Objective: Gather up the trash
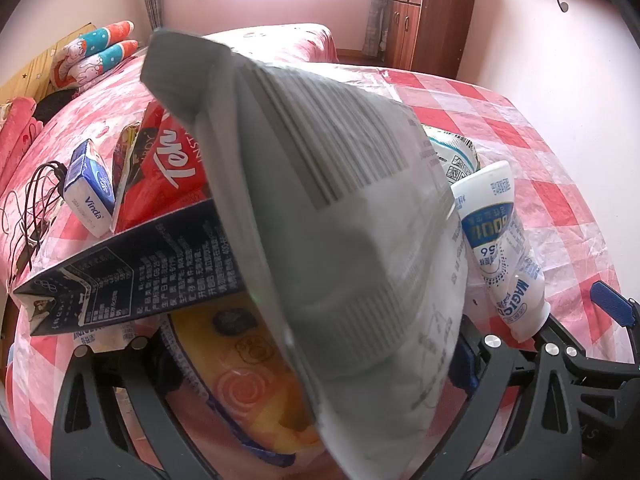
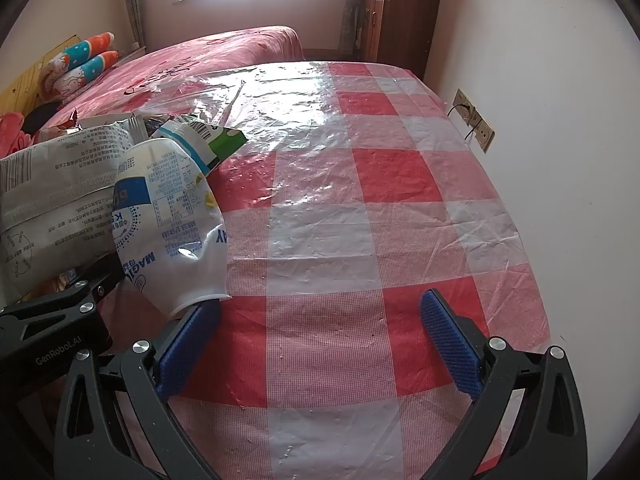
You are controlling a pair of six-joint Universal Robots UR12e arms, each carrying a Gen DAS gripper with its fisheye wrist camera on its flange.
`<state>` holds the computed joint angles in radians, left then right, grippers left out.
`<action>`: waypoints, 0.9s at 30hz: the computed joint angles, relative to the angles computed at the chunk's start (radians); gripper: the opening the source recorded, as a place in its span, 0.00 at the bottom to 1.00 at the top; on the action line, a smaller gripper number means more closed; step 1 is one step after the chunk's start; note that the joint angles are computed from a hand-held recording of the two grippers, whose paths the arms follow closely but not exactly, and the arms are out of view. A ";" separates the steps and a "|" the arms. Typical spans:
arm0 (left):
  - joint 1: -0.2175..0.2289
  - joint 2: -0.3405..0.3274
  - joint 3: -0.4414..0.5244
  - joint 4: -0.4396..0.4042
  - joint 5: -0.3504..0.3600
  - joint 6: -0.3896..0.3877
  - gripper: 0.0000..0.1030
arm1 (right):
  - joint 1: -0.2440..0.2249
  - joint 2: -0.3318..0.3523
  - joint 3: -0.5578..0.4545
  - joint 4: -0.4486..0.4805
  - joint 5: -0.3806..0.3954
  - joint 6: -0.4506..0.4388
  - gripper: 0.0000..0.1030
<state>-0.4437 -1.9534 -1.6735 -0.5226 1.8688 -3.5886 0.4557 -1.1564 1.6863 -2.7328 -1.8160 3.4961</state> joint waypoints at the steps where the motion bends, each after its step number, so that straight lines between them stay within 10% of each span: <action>1: 0.000 0.000 0.000 -0.001 0.002 0.001 0.96 | 0.000 0.000 0.000 0.000 0.000 0.000 0.96; 16: 0.000 0.010 -0.012 0.004 -0.007 0.015 0.96 | 0.009 -0.015 0.020 0.002 0.002 0.006 0.96; 27: -0.026 0.099 -0.135 0.146 0.013 0.086 0.96 | 0.033 -0.098 0.170 -0.219 -0.029 0.044 0.96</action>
